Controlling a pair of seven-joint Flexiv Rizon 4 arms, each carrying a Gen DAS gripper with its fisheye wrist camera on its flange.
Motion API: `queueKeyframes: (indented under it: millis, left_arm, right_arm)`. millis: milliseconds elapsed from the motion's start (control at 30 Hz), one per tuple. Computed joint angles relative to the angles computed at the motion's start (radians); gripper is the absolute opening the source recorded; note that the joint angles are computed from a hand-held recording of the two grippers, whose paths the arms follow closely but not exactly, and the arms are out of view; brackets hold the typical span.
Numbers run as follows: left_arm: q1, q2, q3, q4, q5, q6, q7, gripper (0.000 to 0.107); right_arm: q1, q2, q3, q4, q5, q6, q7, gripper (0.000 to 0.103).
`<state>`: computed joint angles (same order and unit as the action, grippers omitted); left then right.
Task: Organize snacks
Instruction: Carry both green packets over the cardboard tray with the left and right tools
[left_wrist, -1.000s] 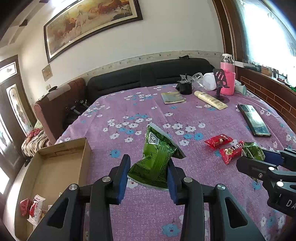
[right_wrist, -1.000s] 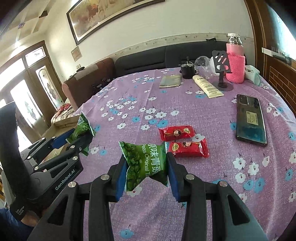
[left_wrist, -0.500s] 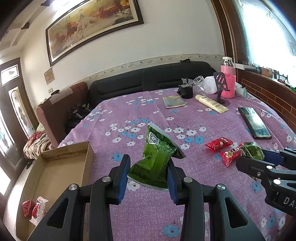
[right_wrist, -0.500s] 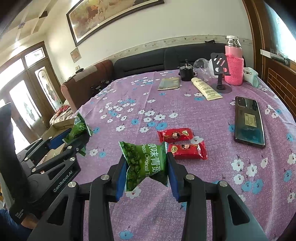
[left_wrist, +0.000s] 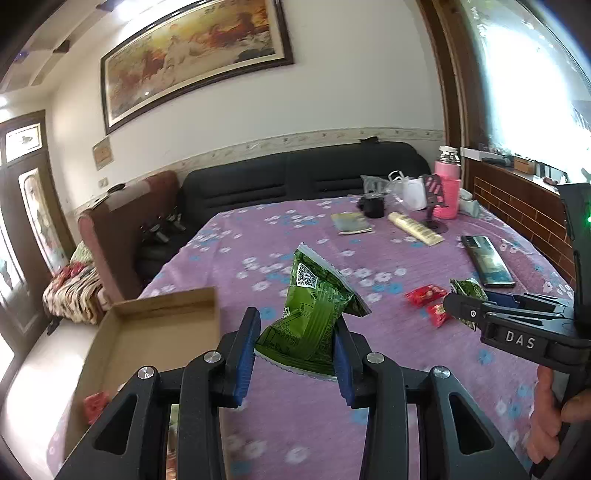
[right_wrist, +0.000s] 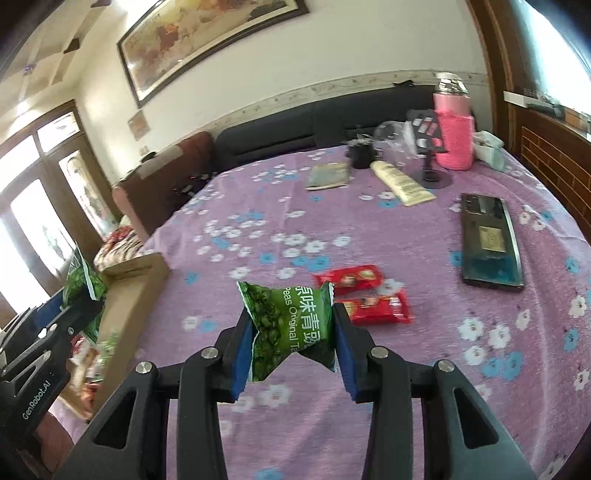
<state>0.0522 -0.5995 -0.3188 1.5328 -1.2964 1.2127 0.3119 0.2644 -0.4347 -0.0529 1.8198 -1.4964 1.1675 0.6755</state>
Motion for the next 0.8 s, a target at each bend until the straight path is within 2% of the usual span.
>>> queueKeyframes:
  millis: [233,467,667,800]
  left_arm:
    - [0.042,-0.098,0.055,-0.129,0.19,-0.024,-0.229,0.039]
    - [0.093,-0.235,0.116,-0.31,0.389,-0.055,-0.498,0.04]
    - [0.122,-0.306,0.118,-0.383,0.503,-0.051,-0.612,0.04]
    - [0.14,-0.33,0.093,-0.396,0.56,-0.037,-0.644,0.04]
  right_arm:
    - [0.072,-0.126,0.001,-0.191,0.168,0.066,-0.243,0.039]
    - [0.118,-0.315,0.06,-0.472,0.461,0.054,-0.611,0.04]
    - [0.138,-0.496,0.14,-0.753,0.675,-0.031,-0.874,0.04]
    - [0.161,-0.576,0.152,-0.889,0.766,-0.098,-0.966,0.04]
